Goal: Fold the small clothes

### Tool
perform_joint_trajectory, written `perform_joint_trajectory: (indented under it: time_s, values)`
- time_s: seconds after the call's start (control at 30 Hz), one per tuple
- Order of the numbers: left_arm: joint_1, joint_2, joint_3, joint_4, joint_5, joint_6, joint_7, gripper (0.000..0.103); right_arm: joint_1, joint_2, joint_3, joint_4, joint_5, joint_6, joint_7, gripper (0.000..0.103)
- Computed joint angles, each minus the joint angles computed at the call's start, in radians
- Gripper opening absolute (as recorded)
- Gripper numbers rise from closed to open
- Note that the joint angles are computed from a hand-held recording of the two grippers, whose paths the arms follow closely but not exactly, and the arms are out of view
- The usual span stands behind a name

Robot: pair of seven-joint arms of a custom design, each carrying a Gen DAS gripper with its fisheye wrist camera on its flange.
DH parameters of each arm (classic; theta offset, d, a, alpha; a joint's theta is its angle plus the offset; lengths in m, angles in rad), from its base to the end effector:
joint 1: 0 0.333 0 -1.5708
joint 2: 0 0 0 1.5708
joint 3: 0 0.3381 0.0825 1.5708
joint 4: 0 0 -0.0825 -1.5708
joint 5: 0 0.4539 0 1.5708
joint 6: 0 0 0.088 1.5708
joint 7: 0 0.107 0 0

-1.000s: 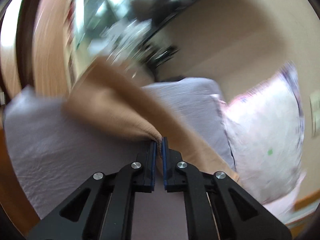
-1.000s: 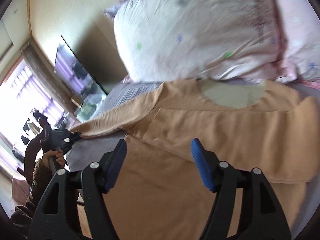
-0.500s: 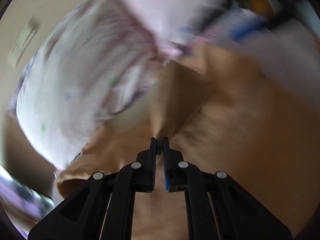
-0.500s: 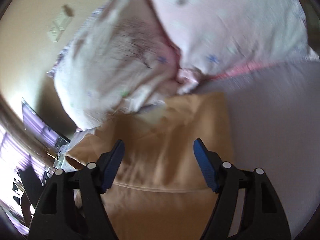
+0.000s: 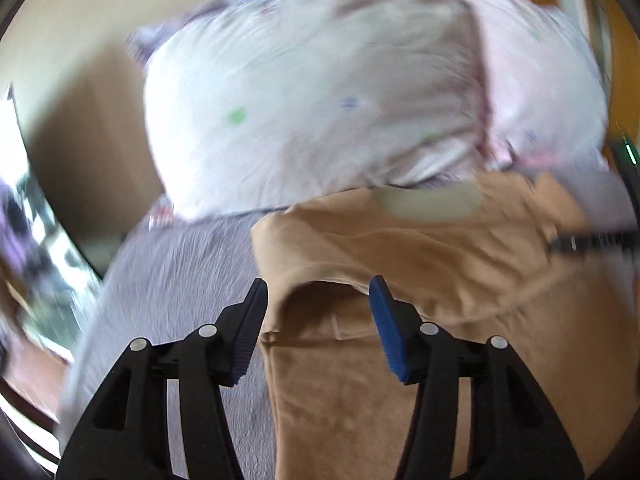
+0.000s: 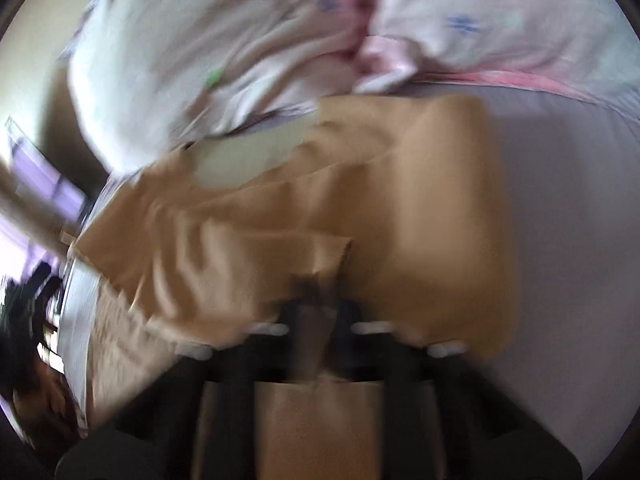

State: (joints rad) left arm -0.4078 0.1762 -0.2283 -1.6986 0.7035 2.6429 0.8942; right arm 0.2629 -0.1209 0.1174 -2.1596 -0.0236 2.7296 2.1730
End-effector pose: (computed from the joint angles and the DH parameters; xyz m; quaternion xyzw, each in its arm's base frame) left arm 0.5868 -0.4393 0.5763 -0.4860 0.7573 -0.3224 0.2939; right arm 0.5742 0.2328 0.5206 -0.5958 0.7283 -0.1123 0.3193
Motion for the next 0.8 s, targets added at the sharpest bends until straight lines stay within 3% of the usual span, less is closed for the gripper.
perform_joint_trajectory:
  time_s: [0.03, 0.13, 0.2, 0.23, 0.3, 0.4, 0.47, 0.53, 0.6, 0.63, 0.67, 0.7, 0.8]
  values:
    - [0.014, -0.001, -0.003, -0.001, -0.045, 0.011, 0.008, 0.054, -0.046, -0.013, 0.044, -0.001, -0.143, 0.003, 0.106, 0.002]
    - [0.032, -0.011, -0.007, -0.019, -0.112, 0.038, 0.027, 0.057, -0.118, -0.067, 0.078, -0.019, -0.435, 0.024, 0.397, 0.002]
    - [0.033, -0.006, -0.011, -0.019, -0.127, 0.044, 0.042, 0.059, -0.18, -0.086, 0.118, -0.004, -0.601, -0.076, 0.566, 0.003]
    - [0.031, 0.008, -0.013, -0.007, -0.134, 0.041, 0.055, 0.06, -0.172, -0.07, 0.113, 0.021, -0.611, -0.14, 0.563, 0.007]
    - [0.031, 0.046, -0.025, 0.032, -0.173, 0.037, 0.116, 0.06, -0.147, -0.047, 0.091, 0.053, -0.559, -0.227, 0.516, 0.023]
    - [0.034, 0.12, -0.047, 0.108, -0.259, 0.031, 0.229, 0.062, -0.133, -0.089, 0.058, -0.004, -0.624, -0.067, 0.613, 0.046]
    - [0.028, 0.16, -0.051, 0.153, -0.308, 0.006, 0.279, 0.062, -0.09, -0.069, 0.014, -0.001, -0.483, 0.005, 0.456, 0.046]
    - [0.014, 0.204, -0.043, 0.205, -0.333, -0.042, 0.301, 0.062, -0.064, -0.037, -0.006, 0.026, -0.349, -0.017, 0.326, 0.045]
    - [-0.004, 0.245, -0.026, 0.256, -0.342, -0.113, 0.297, 0.062, -0.054, 0.009, -0.016, 0.065, -0.25, -0.102, 0.255, 0.049]
    - [-0.003, 0.271, -0.028, 0.287, -0.367, -0.162, 0.309, 0.062, -0.054, 0.023, -0.02, 0.064, -0.227, -0.1, 0.25, 0.05]
    - [-0.007, 0.283, -0.018, 0.293, -0.411, -0.171, 0.322, 0.064, -0.06, 0.02, -0.019, 0.048, -0.263, -0.06, 0.27, 0.051]
    - [0.021, 0.277, -0.043, 0.269, -0.405, -0.125, 0.303, 0.064, -0.06, 0.021, -0.018, 0.055, -0.267, -0.069, 0.263, 0.051]
    - [0.033, 0.244, -0.047, 0.233, -0.469, -0.116, 0.338, 0.063, -0.044, -0.014, -0.027, 0.04, -0.178, -0.069, 0.209, 0.052]
